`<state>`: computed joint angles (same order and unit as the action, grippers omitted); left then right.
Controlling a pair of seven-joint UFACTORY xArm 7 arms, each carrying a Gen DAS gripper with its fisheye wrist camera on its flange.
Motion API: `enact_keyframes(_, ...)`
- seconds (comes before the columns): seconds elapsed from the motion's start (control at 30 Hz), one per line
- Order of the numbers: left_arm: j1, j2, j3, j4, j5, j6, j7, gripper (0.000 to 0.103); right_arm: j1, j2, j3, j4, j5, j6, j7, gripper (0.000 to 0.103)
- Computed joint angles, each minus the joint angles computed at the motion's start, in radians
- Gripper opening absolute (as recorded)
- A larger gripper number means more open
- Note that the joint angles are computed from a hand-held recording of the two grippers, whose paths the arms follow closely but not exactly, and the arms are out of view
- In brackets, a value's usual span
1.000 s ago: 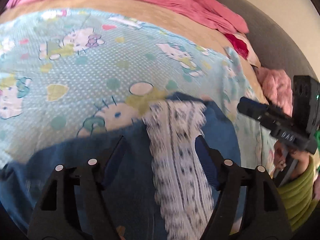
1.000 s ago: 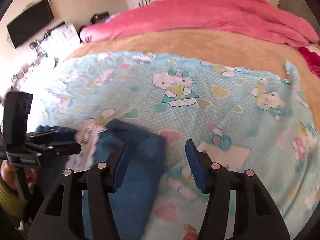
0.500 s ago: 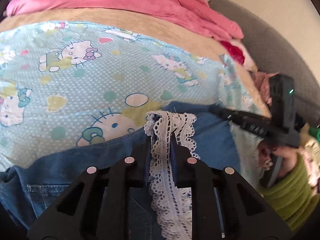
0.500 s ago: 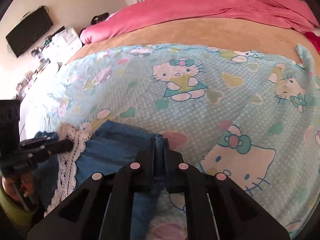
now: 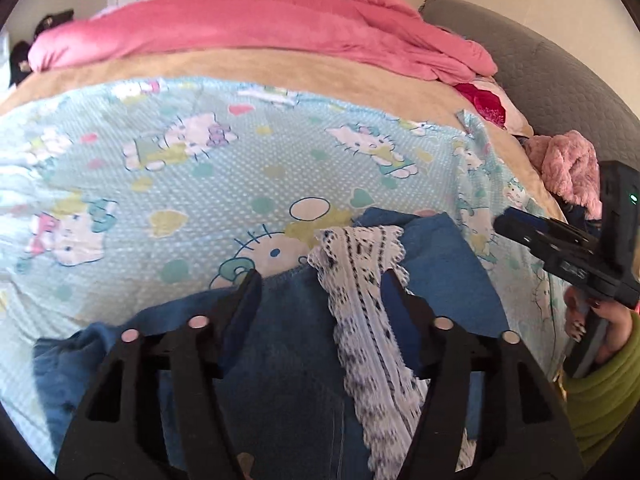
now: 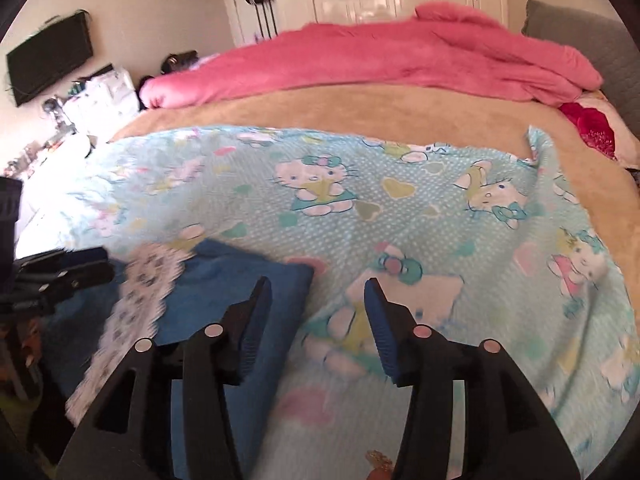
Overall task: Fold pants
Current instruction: 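Lay the lace-trimmed leg down and open both tools above the pants, then move both open tools toward the elastic waistband of the folded denim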
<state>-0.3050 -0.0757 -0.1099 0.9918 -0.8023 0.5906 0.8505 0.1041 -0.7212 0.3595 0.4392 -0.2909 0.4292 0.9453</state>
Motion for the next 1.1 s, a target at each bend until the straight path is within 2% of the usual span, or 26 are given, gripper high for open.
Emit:
enact_keyframes(0.1, -0.01, -0.07, 0.004, -0.065, -0.013, -0.013, 0.045, 0.063, 0.056, -0.065, 0.024, -0.02, 0.017, 0.034, 0.006, 0.052)
enact_keyframes(0.27, -0.056, -0.177, 0.018, -0.18, 0.027, -0.052, 0.081, 0.064, 0.152, -0.098, 0.089, -0.007, 0.038, 0.119, 0.023, 0.053)
enact_keyframes(0.4, -0.089, -0.232, 0.036, -0.247, 0.066, -0.02, 0.091, 0.05, 0.239, -0.051, 0.098, 0.001, 0.07, 0.14, 0.023, 0.053)
enact_keyframes(0.5, -0.105, -0.262, 0.033, -0.301, 0.118, -0.011, 0.088, 0.039, 0.262, 0.006, 0.115, 0.018, 0.074, 0.174, 0.04, 0.053)
enact_keyframes(0.6, -0.121, -0.26, 0.023, -0.348, 0.17, -0.073, 0.061, 0.039, 0.275, 0.053, 0.114, 0.007, 0.082, 0.171, 0.095, 0.056)
enact_keyframes(0.73, -0.142, -0.273, 0.06, -0.343, 0.153, -0.065, 0.058, 0.039, 0.281, 0.029, 0.101, 0.017, 0.063, 0.187, 0.135, 0.055)
enact_keyframes(0.8, -0.146, -0.284, 0.068, -0.344, 0.152, -0.07, 0.056, 0.042, 0.28, 0.012, 0.102, 0.025, 0.053, 0.208, 0.149, 0.055)
enact_keyframes(0.9, -0.146, -0.296, 0.076, -0.346, 0.154, -0.083, 0.045, 0.055, 0.26, -0.003, 0.113, 0.047, 0.02, 0.245, 0.165, 0.062)
enact_keyframes(0.97, -0.143, -0.307, 0.082, -0.347, 0.161, -0.083, 0.033, 0.056, 0.249, -0.014, 0.122, 0.057, 0.002, 0.252, 0.181, 0.069)
enact_keyframes(1.03, -0.137, -0.319, 0.088, -0.348, 0.167, -0.092, 0.014, 0.062, 0.238, -0.02, 0.125, 0.067, -0.015, 0.254, 0.186, 0.075)
enact_keyframes(1.1, -0.133, -0.333, 0.096, -0.349, 0.174, -0.101, 0.003, 0.066, 0.229, -0.017, 0.124, 0.076, -0.028, 0.253, 0.187, 0.075)
